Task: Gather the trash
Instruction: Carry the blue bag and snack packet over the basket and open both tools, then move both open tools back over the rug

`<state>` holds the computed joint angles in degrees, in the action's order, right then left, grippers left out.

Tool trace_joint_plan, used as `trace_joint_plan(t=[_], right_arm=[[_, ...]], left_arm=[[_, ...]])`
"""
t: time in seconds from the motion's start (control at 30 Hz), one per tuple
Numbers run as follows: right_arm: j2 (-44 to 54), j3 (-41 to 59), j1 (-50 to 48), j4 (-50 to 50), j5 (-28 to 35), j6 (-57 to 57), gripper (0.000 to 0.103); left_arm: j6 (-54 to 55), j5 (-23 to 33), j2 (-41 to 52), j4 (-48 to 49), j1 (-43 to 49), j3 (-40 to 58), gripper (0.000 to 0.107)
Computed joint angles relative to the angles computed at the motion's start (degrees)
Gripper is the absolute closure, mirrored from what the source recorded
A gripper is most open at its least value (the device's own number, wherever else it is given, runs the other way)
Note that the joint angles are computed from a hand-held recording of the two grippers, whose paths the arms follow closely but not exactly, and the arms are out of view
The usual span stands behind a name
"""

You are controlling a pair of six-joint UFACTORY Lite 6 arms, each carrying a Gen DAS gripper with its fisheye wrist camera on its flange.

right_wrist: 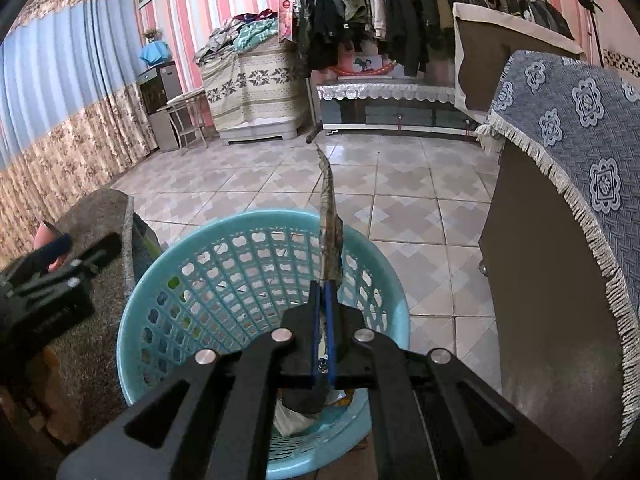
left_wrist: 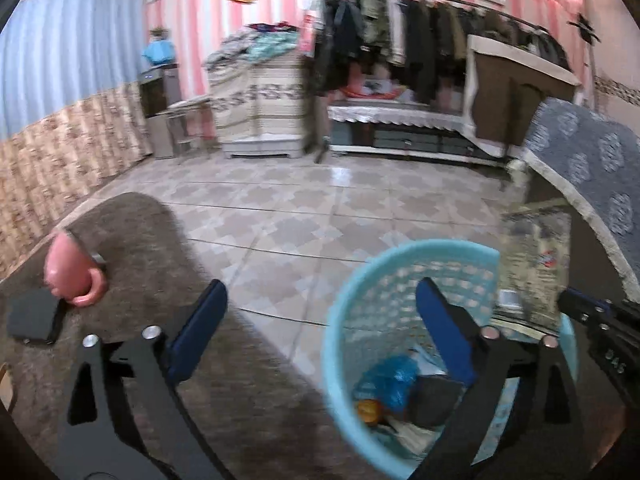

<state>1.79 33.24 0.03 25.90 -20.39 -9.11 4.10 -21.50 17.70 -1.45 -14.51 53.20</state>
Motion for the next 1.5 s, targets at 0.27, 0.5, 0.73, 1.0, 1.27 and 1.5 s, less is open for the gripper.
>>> trace_joint_plan(t=[0.27,0.5,0.73,1.0,1.27,1.5], right_arm=[[3.9,4.2,7.6,24.4,-3.3,-20.6,0.099],[5.6,6.1,13.5,36.5,-7.5,-29.6,0.037],[2.9,5.0,16.6,38.5,-11.2,-30.1,0.011],[3.3,6.7,21.9,43.4,-14.6,-34.1,0.006],[1.9,5.9,31.0,43.0,-20.8,-32.0,0.005],[3.4,6.4,36.9,43.8,-21.3,-31.6,0.005]], left_arm=[[-6.6,0.3,-5.1,8.3,10.4,-3.6,0.011],[-15.1,0.3,-10.1,18.1,17.8,-6.7,0.01],[-21.3,-0.5,-14.4,26.1,23.7,-10.1,0.01],[-27.3,-2.4,-15.9,35.0,30.9,-13.2,0.01],[-34.5,-6.6,-19.8,48.9,43.7,-16.8,0.01],[-43.7,-12.8,-19.1,66.6,61.4,-14.7,0.01]])
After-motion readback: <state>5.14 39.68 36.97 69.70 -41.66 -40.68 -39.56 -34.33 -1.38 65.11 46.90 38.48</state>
